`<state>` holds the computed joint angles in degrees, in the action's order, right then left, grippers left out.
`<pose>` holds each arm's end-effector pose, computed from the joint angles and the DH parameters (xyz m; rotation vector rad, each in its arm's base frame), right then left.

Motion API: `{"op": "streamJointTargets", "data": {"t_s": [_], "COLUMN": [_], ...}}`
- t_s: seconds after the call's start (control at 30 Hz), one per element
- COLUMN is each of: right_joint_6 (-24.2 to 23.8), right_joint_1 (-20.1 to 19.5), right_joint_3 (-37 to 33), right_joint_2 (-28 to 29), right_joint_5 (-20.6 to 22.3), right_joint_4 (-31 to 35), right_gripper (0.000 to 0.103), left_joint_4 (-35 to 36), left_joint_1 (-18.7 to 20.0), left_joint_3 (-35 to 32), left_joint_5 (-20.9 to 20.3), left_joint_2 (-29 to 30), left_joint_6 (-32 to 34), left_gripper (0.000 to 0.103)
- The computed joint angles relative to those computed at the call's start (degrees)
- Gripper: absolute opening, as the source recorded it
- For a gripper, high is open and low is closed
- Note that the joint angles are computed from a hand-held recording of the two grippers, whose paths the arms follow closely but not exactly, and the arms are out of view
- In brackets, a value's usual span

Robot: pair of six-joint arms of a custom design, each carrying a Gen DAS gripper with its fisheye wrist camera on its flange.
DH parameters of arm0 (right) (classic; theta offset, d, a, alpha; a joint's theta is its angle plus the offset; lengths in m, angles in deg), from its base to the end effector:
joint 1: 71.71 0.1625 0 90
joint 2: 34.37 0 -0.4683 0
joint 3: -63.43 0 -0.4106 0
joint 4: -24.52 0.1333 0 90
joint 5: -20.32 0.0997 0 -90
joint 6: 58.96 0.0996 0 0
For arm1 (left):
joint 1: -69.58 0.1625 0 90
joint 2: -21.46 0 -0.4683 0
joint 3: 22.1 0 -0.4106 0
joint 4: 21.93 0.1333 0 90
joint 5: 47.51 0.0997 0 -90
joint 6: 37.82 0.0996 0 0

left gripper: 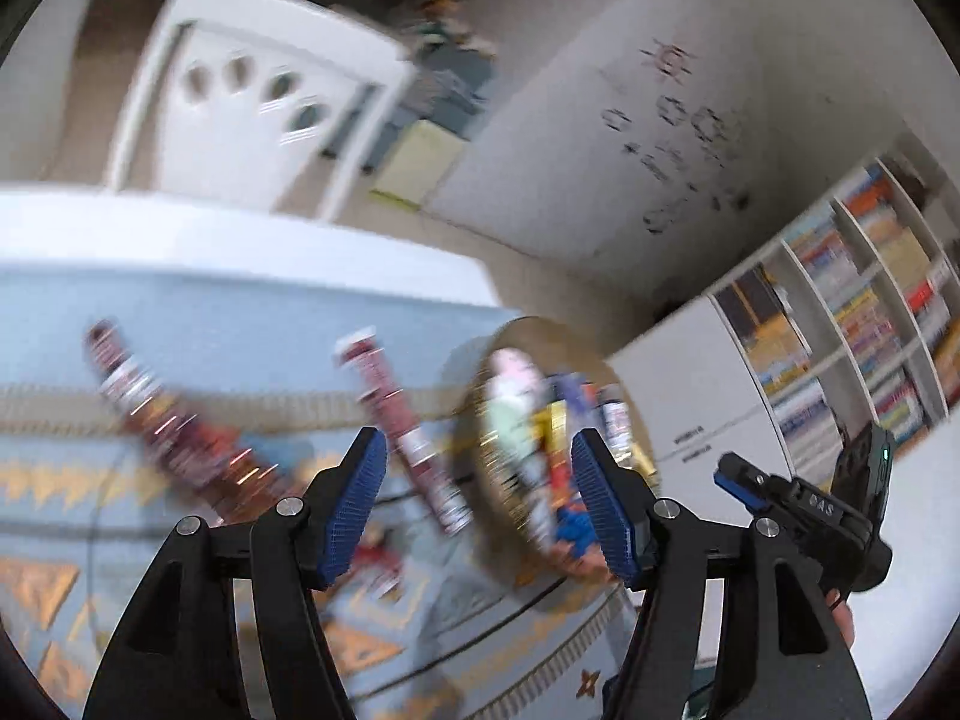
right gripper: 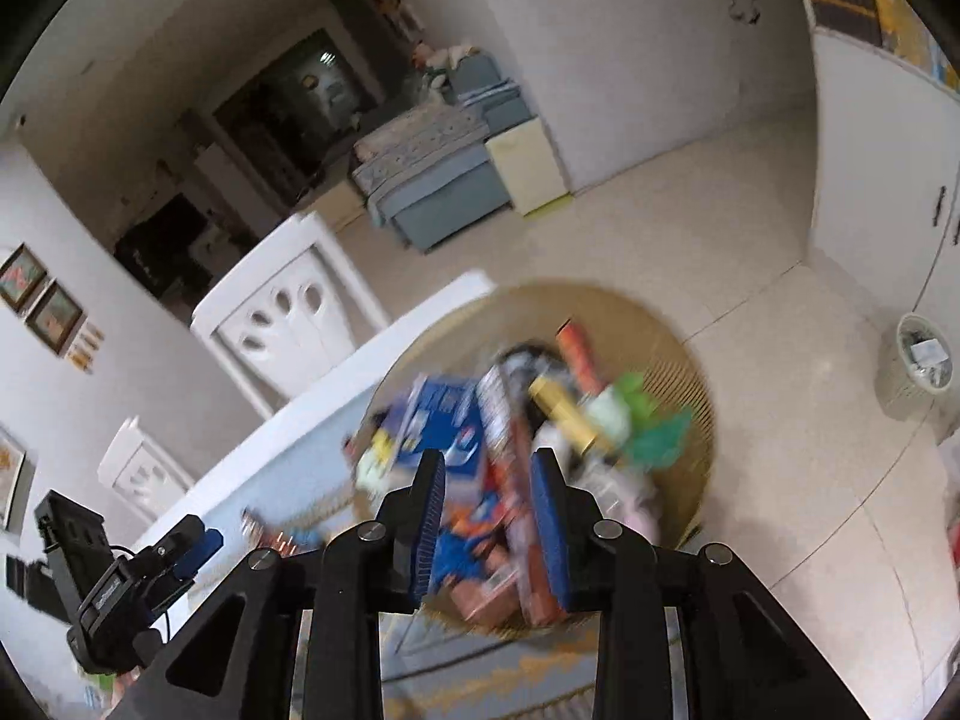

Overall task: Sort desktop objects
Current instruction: 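Move both tools back over the long printed boxes, then grasp the stack of long printed boxes with the left tool, then lift a printed box with the left tool and lay it flat on the cloth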

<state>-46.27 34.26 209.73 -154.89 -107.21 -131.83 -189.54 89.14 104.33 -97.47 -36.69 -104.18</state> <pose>0.1411 -0.2290 0.3922 -0.2392 -2.4758 1.0913 -0.4143 -0.3567 0.1198 0.0167 2.8452 -1.0489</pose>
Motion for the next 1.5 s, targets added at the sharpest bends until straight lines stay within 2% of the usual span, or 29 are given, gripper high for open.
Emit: {"op": "streamJointTargets", "data": {"t_s": [0.13,0.23,0.33,0.37,0.47,0.6,0.7,0.8,0.93,1.2,1.37,1.5], "right_joint_6": [3.74,3.68,1.52,1.25,0.77,0.89,0.28,0.17,0.05,0.19,0.22,0.08], "right_joint_1": [2.2,5.22,7.55,7.79,7.73,7.64,6.41,4.88,3.4,3.16,3.52,2.96], "right_joint_3": [3.6,6.38,8.84,9.3,10.57,11.1,10.76,10.62,10.86,10.71,10.57,10.46], "right_joint_2": [4.56,12.06,22.29,23.85,26.13,25.37,24.54,24.17,23.89,24.43,25.02,25.35], "right_joint_5": [4.41,5.81,4.46,4.25,5.02,4.69,4.31,4.45,4.64,4.8,4.72,4.92], "right_joint_4": [-0.62,-2.33,-6.6,-7.05,-7.5,-6.99,-6.63,-6.57,-6.61,-5.68,-5.56,-5.65], "right_gripper": [0.029,0.029,0.029,0.029,0.029,0.029,0.029,0.029,0.029,0.029,0.029,0.029], "left_joint_4": [8.54,13.94,16.33,16.68,13.37,7.19,6.47,8.13,12.16,23.35,25.61,31.22], "left_joint_1": [-3.46,-5.44,-6.23,-6.17,-4.4,-1.68,-0.14,0.34,1.42,1.62,1.36,0.9], "left_joint_3": [6.73,11.42,13.83,14.06,13.99,12.38,10.08,8.7,6.62,2.4,1.95,0.74], "left_joint_5": [3.64,3.44,3.1,2.9,2.05,2.43,3.53,5.1,5.2,6.8,7.19,6.73], "left_joint_2": [-6.12,-9.58,-10.63,-10.39,-8.38,-3.99,-1.19,0.6,1.88,3.84,3.78,3.24], "left_joint_6": [-16.03,-28.97,-35.51,-36.37,-34.18,-30.5,-28.86,-29.91,-30.93,-31.45,-29.55,-28.69], "left_gripper": [0.062,0.062,0.062,0.062,0.062,0.062,0.062,0.062,0.062,0.062,0.062,0.057]}}
